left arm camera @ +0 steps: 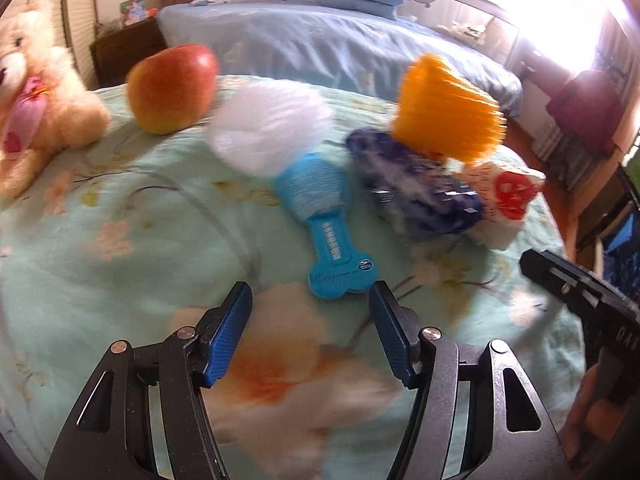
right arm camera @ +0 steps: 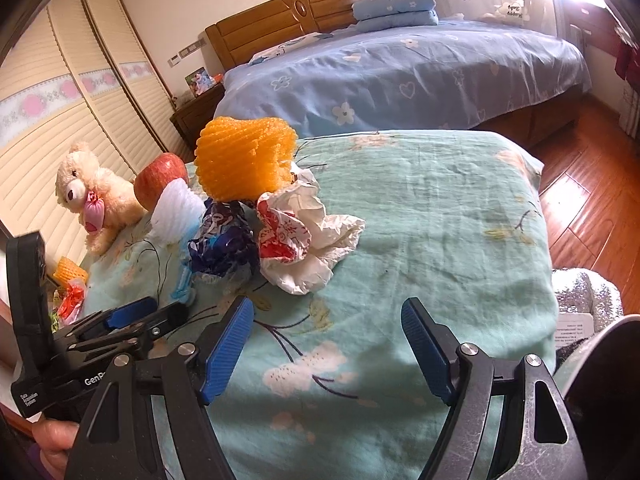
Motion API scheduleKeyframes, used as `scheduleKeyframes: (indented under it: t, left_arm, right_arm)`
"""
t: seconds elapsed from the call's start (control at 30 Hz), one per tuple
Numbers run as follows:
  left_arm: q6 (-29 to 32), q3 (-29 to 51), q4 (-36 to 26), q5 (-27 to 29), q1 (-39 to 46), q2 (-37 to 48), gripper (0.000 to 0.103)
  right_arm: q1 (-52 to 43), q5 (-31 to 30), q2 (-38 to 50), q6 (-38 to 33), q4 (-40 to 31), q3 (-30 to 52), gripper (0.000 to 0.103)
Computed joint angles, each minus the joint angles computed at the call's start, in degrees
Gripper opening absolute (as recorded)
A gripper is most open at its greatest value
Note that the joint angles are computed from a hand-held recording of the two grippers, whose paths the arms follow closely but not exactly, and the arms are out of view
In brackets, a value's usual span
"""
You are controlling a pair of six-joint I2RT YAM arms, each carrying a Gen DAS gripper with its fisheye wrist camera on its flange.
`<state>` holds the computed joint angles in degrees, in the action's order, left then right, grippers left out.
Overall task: Collect trash
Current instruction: 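Grasp the crumpled white-red tissue with the right tool while the left tool grasps the blue toothbrush, then carry the tissue and blue toothbrush with both tools over the black bin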
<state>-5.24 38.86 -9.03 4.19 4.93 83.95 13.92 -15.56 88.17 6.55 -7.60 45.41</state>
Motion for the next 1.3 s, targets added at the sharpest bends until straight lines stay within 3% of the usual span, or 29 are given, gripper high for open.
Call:
scheduleKeyframes:
  t: [0.23,0.43,0.47,0.53,0.63,0.67,0.87,1.13,1.3]
  left_arm:
    - [2.8,-1.04,-0.15,4.69,2.93,-1.62,0.065]
    - [2.41,2.61,1.48,-1.13,-1.17,3.92,0.065]
    - [2.6,2.51,2.47,-1.81,-1.43,4.17,0.064]
    - [3.35,2.66,3.16,-1.56,-1.51,4.55,0.037]
    - [4.11,2.23,3.61,-1.07,-1.48,4.12,0.035]
    - [4.3,1.82,3.61,-0.82,-1.45,3.62,0.035]
    - [4.9,-3.23,2.6,1.67,-1.15,-3.21,0.034]
    - [3.6,-10.29,-2.13,4.27,-3.6,-16.4,0.034]
    - [1.39,-12.23,-4.71,2.95,-8.97,-21.89,0.034]
  right_arm:
    - [2.1,1.16,4.04,0.33,0.88,3.31,0.078]
    - [3.64,3.14,7.36,0.24,1.12,6.54,0.076]
    - [3.71,3.37,7.79,0.23,1.18,6.86,0.071]
    - [3.83,4.19,8.91,0.25,0.98,7.55,0.058]
    - [3.92,4.36,8.43,0.29,2.01,6.61,0.046]
    - [3.94,4.12,8.01,0.17,2.18,6.26,0.036]
    - [2.97,3.05,3.32,0.62,2.06,2.14,0.028]
    - [-0.82,0.69,-9.52,0.94,-0.09,-7.3,0.027]
    - [-2.91,0.18,-18.57,0.78,-3.13,-12.24,0.027]
